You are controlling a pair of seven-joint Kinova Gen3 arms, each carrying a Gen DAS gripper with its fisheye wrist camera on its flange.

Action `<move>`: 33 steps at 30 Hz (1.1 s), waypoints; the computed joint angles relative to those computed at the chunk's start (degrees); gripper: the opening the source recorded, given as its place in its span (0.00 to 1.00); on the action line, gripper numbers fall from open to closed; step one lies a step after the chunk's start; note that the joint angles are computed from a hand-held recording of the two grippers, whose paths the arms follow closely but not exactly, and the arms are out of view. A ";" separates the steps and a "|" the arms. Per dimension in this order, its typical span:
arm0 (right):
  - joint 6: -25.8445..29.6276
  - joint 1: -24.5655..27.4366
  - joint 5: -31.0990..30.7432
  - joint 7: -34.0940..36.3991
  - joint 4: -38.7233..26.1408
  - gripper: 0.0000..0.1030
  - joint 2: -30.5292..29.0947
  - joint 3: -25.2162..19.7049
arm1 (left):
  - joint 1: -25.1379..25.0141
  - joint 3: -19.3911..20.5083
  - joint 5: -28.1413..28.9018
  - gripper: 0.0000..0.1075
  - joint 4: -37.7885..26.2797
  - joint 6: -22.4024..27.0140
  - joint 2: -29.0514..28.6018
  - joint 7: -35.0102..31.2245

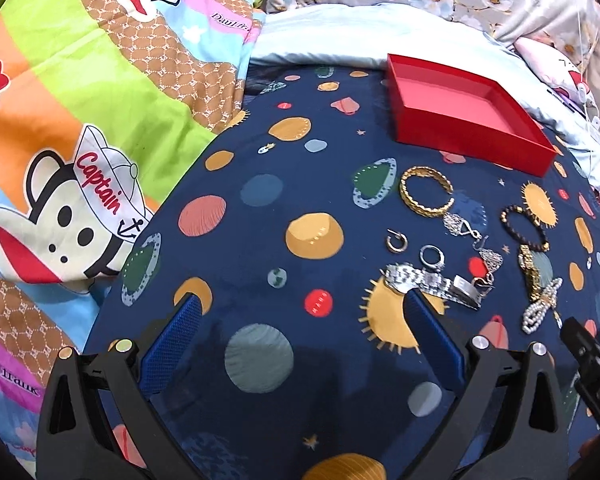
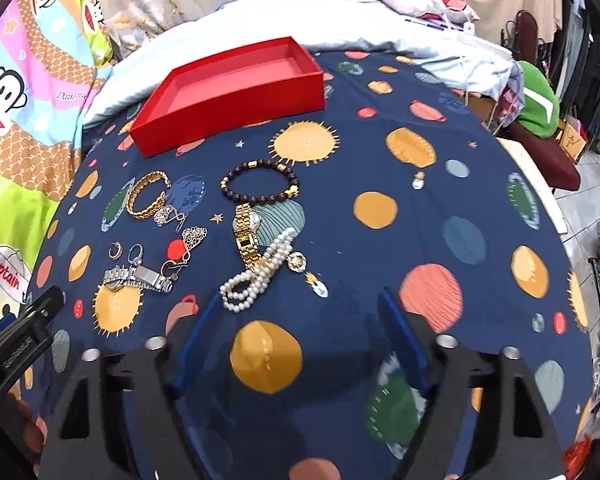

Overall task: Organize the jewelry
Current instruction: 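Lower the right tool onto the white pearl bracelet and close it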

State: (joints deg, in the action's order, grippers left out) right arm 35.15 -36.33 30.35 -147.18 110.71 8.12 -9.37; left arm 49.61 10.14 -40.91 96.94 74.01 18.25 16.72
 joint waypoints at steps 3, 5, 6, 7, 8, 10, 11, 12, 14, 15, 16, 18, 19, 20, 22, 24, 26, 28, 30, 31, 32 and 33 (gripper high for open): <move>0.08 0.63 -2.45 2.76 -1.87 0.59 2.39 -0.15 | -0.58 -0.10 -0.05 0.91 0.48 -0.68 -0.30 -0.55; -0.36 0.77 -3.73 4.08 -2.47 0.56 3.41 0.33 | -0.96 -0.09 0.09 0.91 0.73 -1.18 -0.44 -0.90; -0.34 0.67 -4.10 4.48 -2.81 0.55 3.87 0.65 | -1.10 -0.07 0.14 0.91 0.80 -1.44 -0.49 -1.05; -0.36 0.63 -4.49 4.94 -3.09 0.53 4.24 0.94 | -1.20 -0.06 0.18 0.91 0.86 -1.61 -0.50 -1.19; -0.36 0.43 -4.76 5.05 -3.38 0.53 4.67 1.23 | -1.27 -0.05 0.19 0.91 0.93 -1.78 -0.51 -1.28; -0.64 0.62 -5.92 6.07 -3.78 0.52 5.24 1.59 | -1.36 -0.04 0.18 0.91 1.06 -2.18 -0.51 -1.46; -0.95 0.75 -6.56 6.65 -3.91 0.51 5.47 1.68 | -1.43 -0.03 0.19 0.91 1.12 -2.43 -0.53 -1.61; -1.29 0.47 -6.65 6.59 -3.97 0.51 5.64 1.96 | -1.52 -0.03 0.25 0.91 1.14 -2.65 -0.53 -1.82; -1.08 -0.31 -6.36 6.40 -4.60 0.51 6.15 2.49 | -1.65 -0.10 0.28 0.91 1.25 -3.10 -0.50 -2.02; -1.13 -0.17 -6.83 6.85 -4.83 0.51 6.24 2.53 | -1.69 -0.12 0.35 0.91 1.29 -3.27 -0.52 -2.12; -1.47 0.38 -7.94 7.67 -5.01 0.51 6.22 2.37 | -1.70 -0.14 0.39 0.91 1.26 -3.34 -0.48 -2.16; -1.93 1.46 -10.68 9.17 -5.59 0.51 6.35 2.04 | -1.73 -0.21 0.37 0.91 1.37 -3.58 -0.58 -2.20; -1.75 1.81 -11.60 10.01 -6.07 0.52 6.63 2.01 | -1.74 -0.24 0.37 0.91 1.36 -3.59 -0.60 -2.21; -1.39 1.61 -11.77 10.25 -6.49 0.52 6.93 2.25 | -1.73 -0.25 0.38 0.91 1.36 -3.60 -0.60 -2.21; -0.66 0.29 -10.50 9.61 -7.16 0.52 7.65 3.08 | -1.74 -0.23 0.34 0.91 1.37 -3.71 -0.60 -2.34; -0.42 -1.13 -8.48 8.78 -7.07 0.51 7.82 3.81 | -1.81 -0.24 0.28 0.91 1.21 -3.77 -0.50 -2.71; -0.93 -1.49 -7.41 8.82 -6.30 0.49 7.46 3.90 | -1.84 -0.27 0.35 0.91 1.05 -3.85 -0.38 -2.93; -1.51 -1.04 -7.52 9.41 -5.55 0.43 6.95 3.71 | -2.05 -0.33 0.59 0.91 1.14 -4.50 -0.42 -3.14; -1.88 -0.29 -8.07 10.69 -4.84 0.26 6.42 3.35 | -2.44 -0.38 1.05 0.91 1.31 -5.60 -0.53 -3.41; -1.05 -0.70 -7.41 10.34 -4.91 0.14 6.42 3.62 | -2.66 -0.41 1.29 0.91 1.37 -6.28 -0.61 -3.54; -0.83 -0.93 -6.90 10.25 -4.61 0.12 6.18 3.88 | -2.75 -0.45 1.44 0.91 1.40 -6.68 -0.61 -3.62; -1.40 -0.11 -7.32 11.00 -3.91 0.09 5.73 3.41 | -3.00 -0.46 1.73 0.91 1.41 -7.38 -0.67 -3.89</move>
